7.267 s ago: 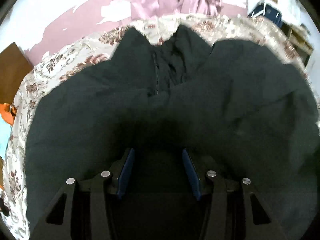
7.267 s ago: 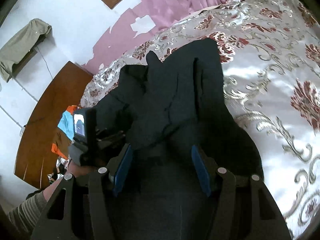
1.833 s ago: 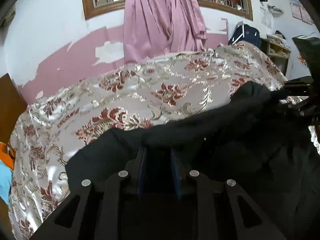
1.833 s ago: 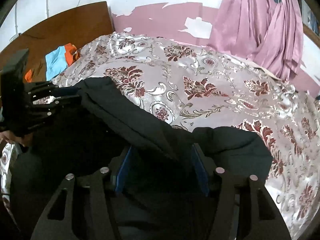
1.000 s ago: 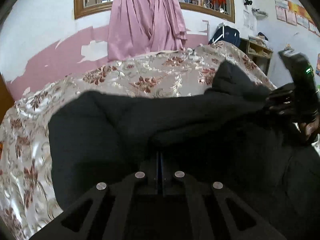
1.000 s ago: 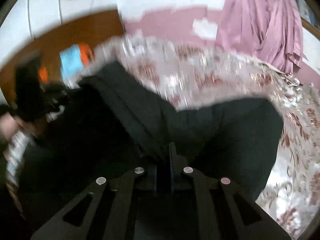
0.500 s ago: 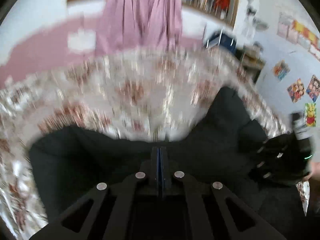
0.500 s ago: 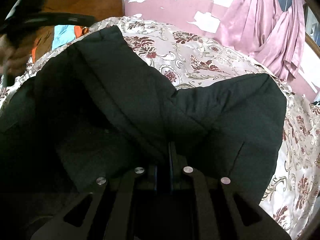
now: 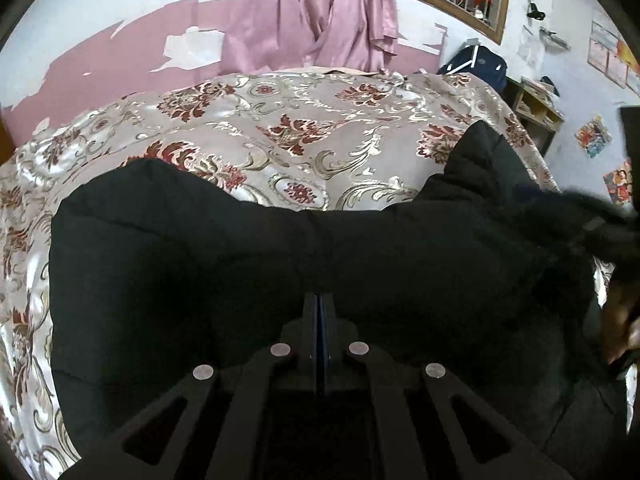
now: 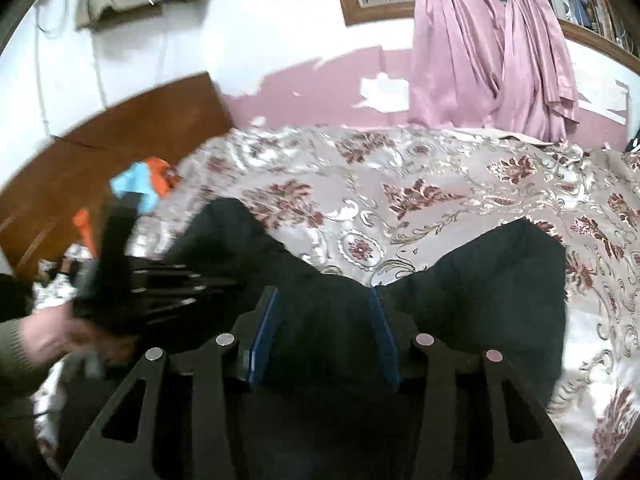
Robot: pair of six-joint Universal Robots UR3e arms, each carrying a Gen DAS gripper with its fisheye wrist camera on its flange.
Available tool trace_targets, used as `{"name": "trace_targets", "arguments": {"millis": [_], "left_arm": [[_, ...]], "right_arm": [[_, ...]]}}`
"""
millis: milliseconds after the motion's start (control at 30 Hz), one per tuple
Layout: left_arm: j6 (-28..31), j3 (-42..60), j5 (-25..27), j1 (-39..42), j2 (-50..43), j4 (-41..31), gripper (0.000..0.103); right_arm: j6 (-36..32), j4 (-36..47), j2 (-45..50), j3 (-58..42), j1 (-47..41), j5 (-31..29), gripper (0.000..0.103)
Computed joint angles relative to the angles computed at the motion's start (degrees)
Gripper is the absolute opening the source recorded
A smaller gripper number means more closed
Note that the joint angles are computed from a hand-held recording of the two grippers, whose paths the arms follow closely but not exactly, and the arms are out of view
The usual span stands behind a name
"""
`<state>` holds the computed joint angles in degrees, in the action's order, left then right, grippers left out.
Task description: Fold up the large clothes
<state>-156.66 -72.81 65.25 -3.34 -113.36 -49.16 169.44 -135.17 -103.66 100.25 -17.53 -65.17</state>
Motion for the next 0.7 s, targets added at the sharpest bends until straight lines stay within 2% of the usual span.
{"name": "trace_targets", "arguments": {"millis": [133, 200, 233, 367, 533, 600, 667, 700], "left_arm": [[-1.01, -2.99, 1.05, -0.19, 0.49, 1.84, 0.003], [-1.96, -4.17, 3.40, -1.32, 0.34, 4.00, 0.003], [-2.74, -4.60, 5.68, -2.48, 0.03, 5.53, 0.003], [-4.60, -4.25, 10.81, -5.00, -1.86, 7.65, 0.003], [-5.07, -4.51, 18.54, -8.86, -3.61, 11.33, 0.003], [-7.05, -5.90, 18.27, -8.62, -0.26, 9.72, 0.002], [-6.14, -11.25, 12.85, -6.30, 5.25, 10.24, 0.003], [-5.29, -13.18, 12.20, -5.91, 6.50, 10.46, 0.003]], "right_arm": [[3.94, -3.08, 9.73, 0.07, 6.91, -11.22, 0.041], [5.28, -4.08, 10.52, 2.26, 4.55, -7.86, 0.041], [5.12, -3.64, 10.98, 2.30, 4.46, -8.01, 0.041], [5.63, -4.30, 14.16, 0.24, 8.56, -14.10, 0.041], [5.45, -5.53, 16.83, -0.35, 10.53, -17.73, 0.041], [5.62, -3.82, 16.94, -1.63, 11.11, -18.82, 0.041], [8.48, 1.77, 13.94, -4.09, 10.56, -17.48, 0.040], [8.78, 1.52, 11.34, -2.86, 10.21, -16.59, 0.041]]}}
